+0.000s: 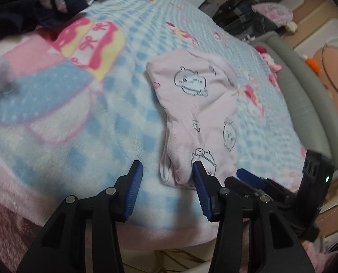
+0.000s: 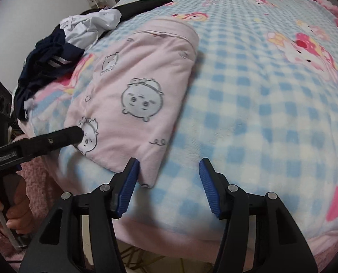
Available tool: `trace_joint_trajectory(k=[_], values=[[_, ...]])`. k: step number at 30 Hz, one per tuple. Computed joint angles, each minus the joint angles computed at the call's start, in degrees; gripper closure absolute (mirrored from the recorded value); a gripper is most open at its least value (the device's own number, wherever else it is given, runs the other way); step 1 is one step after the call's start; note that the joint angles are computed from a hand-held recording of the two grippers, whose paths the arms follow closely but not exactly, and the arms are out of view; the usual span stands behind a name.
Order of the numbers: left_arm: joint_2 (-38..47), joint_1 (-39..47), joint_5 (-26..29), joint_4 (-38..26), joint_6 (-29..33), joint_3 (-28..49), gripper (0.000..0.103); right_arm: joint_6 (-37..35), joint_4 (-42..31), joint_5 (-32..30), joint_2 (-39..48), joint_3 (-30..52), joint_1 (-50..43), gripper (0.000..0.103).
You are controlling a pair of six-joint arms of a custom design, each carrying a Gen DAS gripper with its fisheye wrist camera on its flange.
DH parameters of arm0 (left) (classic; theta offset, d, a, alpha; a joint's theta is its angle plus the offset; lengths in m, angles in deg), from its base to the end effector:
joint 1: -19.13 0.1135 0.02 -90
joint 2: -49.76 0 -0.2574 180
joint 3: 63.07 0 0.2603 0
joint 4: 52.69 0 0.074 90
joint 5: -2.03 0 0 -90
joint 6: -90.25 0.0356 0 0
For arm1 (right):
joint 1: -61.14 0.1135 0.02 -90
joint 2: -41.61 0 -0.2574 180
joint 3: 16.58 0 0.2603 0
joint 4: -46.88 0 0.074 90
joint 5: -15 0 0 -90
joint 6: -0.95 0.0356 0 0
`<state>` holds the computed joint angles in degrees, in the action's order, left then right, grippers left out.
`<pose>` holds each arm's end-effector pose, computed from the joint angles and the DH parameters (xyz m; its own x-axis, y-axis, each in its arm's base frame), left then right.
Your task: Fold clothes
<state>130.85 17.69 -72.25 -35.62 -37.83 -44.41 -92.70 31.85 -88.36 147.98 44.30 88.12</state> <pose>0.1764 -0.0141 0.0600 -0.6922 -0.5765 -0.4342 -0.2699 0.7647 -0.5851 0.2890 0.1564 0.0803 -0.7397 -0.4461 -0.5039 -0.5910 0.7887 0.1694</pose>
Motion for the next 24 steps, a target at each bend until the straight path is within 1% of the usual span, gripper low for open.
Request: trace_joint_trajectory(k=[1, 2, 3, 4, 5, 6, 7, 8, 9, 12, 13, 14, 15, 16, 17, 18, 19, 20, 22, 23, 24], values=[[0.0, 0.5, 0.6, 1.0, -0.3, -0.7, 0.056, -0.4, 0.5, 1.0, -1.0, -0.8, -0.1, 0.044], [2.9, 2.2, 5.2, 5.5, -0.5, -1.4, 0.055, -0.9, 0.9, 1.9, -2.1, -1.6, -0.1, 0.044], [8.7, 4.8, 13.3, 12.7, -0.9, -1.7, 0.054, -0.8, 1.3, 1.1, -2.8, -2.3, -0.7, 0.044], [14.4, 6.4, 19.4, 18.9, -2.4, -1.3, 0.053, -0.6, 1.3, -1.7, -3.1, -2.3, -1.9, 0.044], [17.3, 6.0, 20.6, 22.3, -4.0, -1.1, 0.053, -1.5, 0.0, -6.0, -2.2, -1.0, -3.4, 0.043], [17.3, 4.6, 19.0, 22.8, -4.9, -1.2, 0.053, -2.6, -2.2, -9.3, -1.0, 1.3, -4.5, 0.043], [16.8, 3.3, 17.5, 22.1, -5.2, -1.0, 0.053, -3.2, -4.0, -11.2, 0.4, 3.9, -5.2, 0.043], [16.6, 2.4, 16.5, 21.0, -5.2, -0.5, 0.053, -3.1, -4.7, -12.0, 1.6, 6.1, -5.4, 0.043], [17.6, 2.1, 16.1, 21.8, -5.8, -0.1, 0.053, -2.6, -5.0, -12.7, 3.0, 8.4, -5.6, 0.043], [24.2, 2.1, 14.4, 30.5, -10.3, 0.5, 0.053, -0.2, -9.1, -15.6, 10.7, 18.2, -5.3, 0.043], [25.4, 2.0, 13.3, 32.6, -11.2, 0.5, 0.055, 0.9, -9.6, -16.1, 12.8, 20.0, -5.2, 0.043], [25.9, 1.5, 11.9, 33.6, -11.7, 0.7, 0.055, 2.1, -9.9, -16.4, 14.7, 21.6, -4.9, 0.040], [24.7, 1.0, 10.2, 32.3, -11.0, 0.8, 0.056, 3.3, -10.2, -16.7, 16.7, 23.2, -4.7, 0.040], [22.5, 0.4, 8.5, 29.9, -9.5, 0.9, 0.061, 4.9, -8.7, -16.7, 17.1, 23.1, -4.3, 0.040], [19.0, -0.3, 6.4, 26.3, -8.1, 0.7, 0.070, 5.8, -7.0, -16.6, 16.3, 21.7, -4.3, 0.043], [14.4, -1.2, 3.9, 21.6, -6.6, 0.5, 0.074, 5.7, -5.9, -15.6, 14.8, 20.2, -3.8, 0.052], [9.9, -2.2, 1.4, 16.9, -5.3, 0.5, 0.077, 5.5, -4.9, -14.5, 13.1, 18.7, -3.2, 0.073], [5.5, -3.1, -1.1, 12.3, -3.9, 0.5, 0.079, 5.2, -4.1, -13.3, 11.5, 17.3, -2.7, 0.080], [-2.8, -4.1, -5.3, 3.2, -1.3, 1.0, 0.082, 4.5, -2.5, -10.9, 8.3, 14.6, -1.5, 0.089], [-6.7, -3.2, -6.0, -1.1, 0.1, 1.4, 0.082, 4.2, -1.8, -9.7, 6.7, 13.3, -0.9, 0.091], [-11.2, -1.4, -6.0, -5.3, 1.3, 1.2, 0.082, 4.3, -1.2, -9.8, 4.8, 11.7, -0.4, 0.091]])
